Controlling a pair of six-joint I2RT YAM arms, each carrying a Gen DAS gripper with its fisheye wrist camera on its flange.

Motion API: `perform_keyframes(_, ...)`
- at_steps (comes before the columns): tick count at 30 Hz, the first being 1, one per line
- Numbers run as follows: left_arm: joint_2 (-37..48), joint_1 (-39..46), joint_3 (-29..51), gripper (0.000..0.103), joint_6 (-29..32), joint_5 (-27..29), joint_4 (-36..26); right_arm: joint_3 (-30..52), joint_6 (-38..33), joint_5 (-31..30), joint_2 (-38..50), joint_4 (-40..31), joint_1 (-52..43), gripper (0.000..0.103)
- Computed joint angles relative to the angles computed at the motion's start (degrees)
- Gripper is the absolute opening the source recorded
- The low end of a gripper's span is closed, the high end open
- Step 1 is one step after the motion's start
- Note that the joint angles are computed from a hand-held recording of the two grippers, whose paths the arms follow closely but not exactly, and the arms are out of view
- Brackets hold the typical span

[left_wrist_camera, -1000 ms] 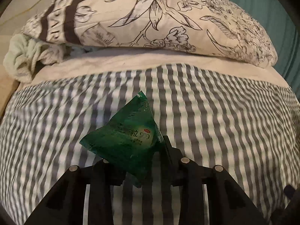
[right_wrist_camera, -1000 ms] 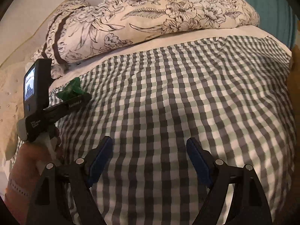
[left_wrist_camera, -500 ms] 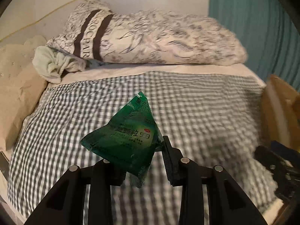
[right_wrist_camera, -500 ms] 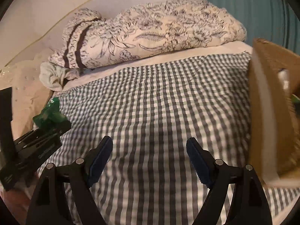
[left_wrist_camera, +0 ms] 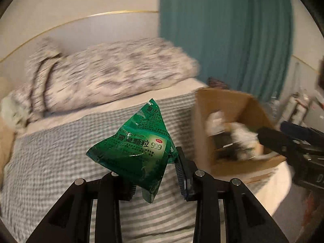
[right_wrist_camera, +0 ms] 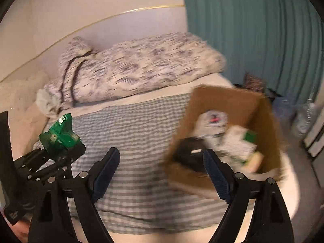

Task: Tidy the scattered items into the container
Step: 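Carry the green sachet into the cardboard box and open the left tool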

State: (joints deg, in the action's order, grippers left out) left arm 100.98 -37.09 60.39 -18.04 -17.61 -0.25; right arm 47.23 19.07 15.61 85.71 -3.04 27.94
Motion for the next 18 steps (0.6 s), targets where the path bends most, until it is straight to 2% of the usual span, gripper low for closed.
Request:
perform_keyframes(2, 4.70, -3.14, 7.46, 0.033, -1.40, 1.78, -2.39, -0.46, -2.63, -0.41, -3.26, -2.79, -4.34, 0.085)
perform_keyframes(5, 11.79, -6.87, 17.61, 0.033, -0.88, 1.51, -5.54, -1.96, -5.65, -2.78, -7.04, -4.61, -10.74, 0.085)
perform_keyframes(10, 26.08, -9.07, 37.50, 0.035, -1.01, 3.92, -15.22, -6.48, -8.47, -8.79, -11.58, -3.13, -21.48, 0.085)
perform_keyframes(12, 30.30, -8.91, 44.42, 0.062, -0.20, 4.97, -18.87, -6.74, -9.48, -11.18, -11.26, -2.82, -24.83, 0.085)
perform_keyframes(13, 31.89, -9.18, 47.47, 0.092, 0.08, 4.42, -21.16, -6.78, -9.82, -12.12, -10.90, -2.58, -26.16, 0.085)
perform_keyframes(14, 32.04, -9.60, 47.92, 0.103, 0.19, 2.56, -21.19, -7.13, -10.12, -13.08, -10.95, -2.15, -27.15, 0.085)
perform_keyframes(16, 29.36, -10.46, 42.46, 0.103, 0.79, -2.66, -15.07, -7.99, -10.26, -14.52, -11.41, -1.17, -28.48, 0.085)
perform_keyframes(18, 27.82, -10.70, 40.25, 0.103, 0.42, -7.16, -14.56, -9.00, -10.15, -15.23, -11.68, 0.19, -28.94, 0.085)
